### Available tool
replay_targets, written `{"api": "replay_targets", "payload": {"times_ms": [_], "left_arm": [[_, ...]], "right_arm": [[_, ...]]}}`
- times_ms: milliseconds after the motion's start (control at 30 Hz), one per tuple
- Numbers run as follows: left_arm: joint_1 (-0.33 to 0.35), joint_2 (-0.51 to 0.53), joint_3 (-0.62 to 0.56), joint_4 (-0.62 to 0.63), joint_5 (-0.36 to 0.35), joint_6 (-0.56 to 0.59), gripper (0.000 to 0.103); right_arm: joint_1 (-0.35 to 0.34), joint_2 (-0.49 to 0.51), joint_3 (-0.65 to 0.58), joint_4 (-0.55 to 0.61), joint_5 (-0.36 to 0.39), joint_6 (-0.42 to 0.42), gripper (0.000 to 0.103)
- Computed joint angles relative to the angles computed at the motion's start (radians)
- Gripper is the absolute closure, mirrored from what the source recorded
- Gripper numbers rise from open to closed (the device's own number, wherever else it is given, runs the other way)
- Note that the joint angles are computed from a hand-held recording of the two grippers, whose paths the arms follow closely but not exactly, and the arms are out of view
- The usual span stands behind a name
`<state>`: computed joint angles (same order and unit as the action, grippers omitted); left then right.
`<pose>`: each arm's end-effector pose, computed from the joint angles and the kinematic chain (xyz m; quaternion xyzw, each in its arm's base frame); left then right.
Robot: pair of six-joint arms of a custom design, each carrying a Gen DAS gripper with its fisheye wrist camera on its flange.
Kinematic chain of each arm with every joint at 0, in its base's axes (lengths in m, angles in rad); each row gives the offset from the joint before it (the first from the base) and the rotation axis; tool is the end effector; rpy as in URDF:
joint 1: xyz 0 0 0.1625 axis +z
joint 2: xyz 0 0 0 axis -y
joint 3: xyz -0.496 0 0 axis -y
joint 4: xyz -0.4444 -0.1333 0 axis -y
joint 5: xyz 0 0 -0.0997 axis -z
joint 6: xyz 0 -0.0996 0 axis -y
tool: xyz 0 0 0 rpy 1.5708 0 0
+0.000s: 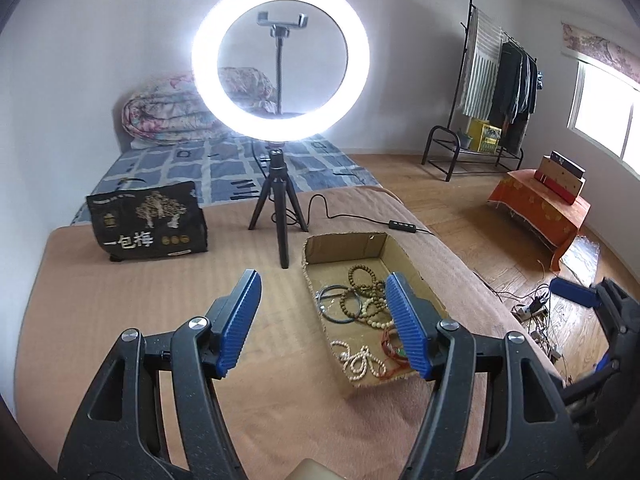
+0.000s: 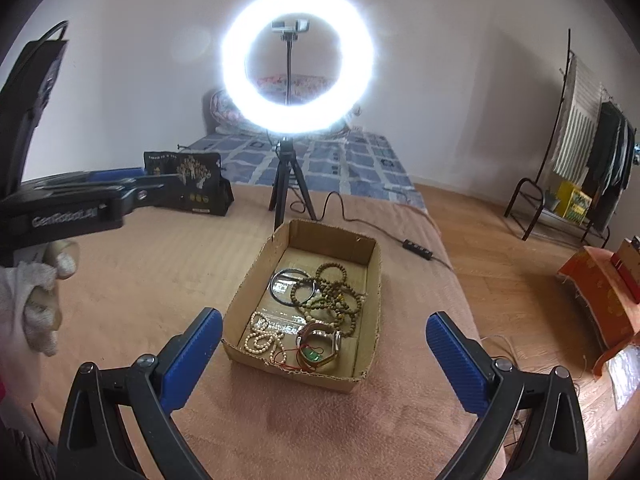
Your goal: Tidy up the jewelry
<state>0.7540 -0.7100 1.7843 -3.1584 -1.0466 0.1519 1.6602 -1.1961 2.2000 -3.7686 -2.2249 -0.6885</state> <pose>-0.3973 -0.6244 0.0689 0.3768 0.8574 -0.3135 0.1569 0.1198 -0.5218 0.3128 0.1299 -0.7932 0.4302 0.4109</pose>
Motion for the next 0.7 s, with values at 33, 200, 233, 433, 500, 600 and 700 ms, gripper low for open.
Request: {"api": "replay_targets", "payload": {"times_ms": [33,200,233,433,500,600,700], "left_arm": [[-0.003,-0.014,0.017,-0.007,0.005,-0.001,0.031],[-0.016,-0.069,0.091,-0.043,0.035,-0.003,0.026],[-0.019,-0.081,0.106,-0.048,0.042,-0.004,0.026],[-0.026,-0.131,0.172,-0.066,0.082,0.010,0.019],[-0.028,-0.140,0.193,-0.078,0.096,0.021,0.015],[-0.031,-0.152,0.214,-0.083,0.132,0.033,0.004],[-0.031,-0.167,0.235,-0.095,0.144,0.036,0.004]], "right_arm": [[0.005,0.001,0.003,-0.011,-0.005,-0.002,0.000],[0.034,0.003,0.024,-0.071,-0.022,-0.009,0.000],[0.037,0.006,0.024,-0.083,-0.025,-0.013,0.000],[0.051,0.014,0.038,-0.115,-0.034,0.005,0.000],[0.057,0.016,0.042,-0.122,-0.042,0.004,0.000],[0.067,0.029,0.042,-0.156,-0.060,-0.022,0.000],[0.071,0.033,0.046,-0.178,-0.062,-0.026,0.000]]}}
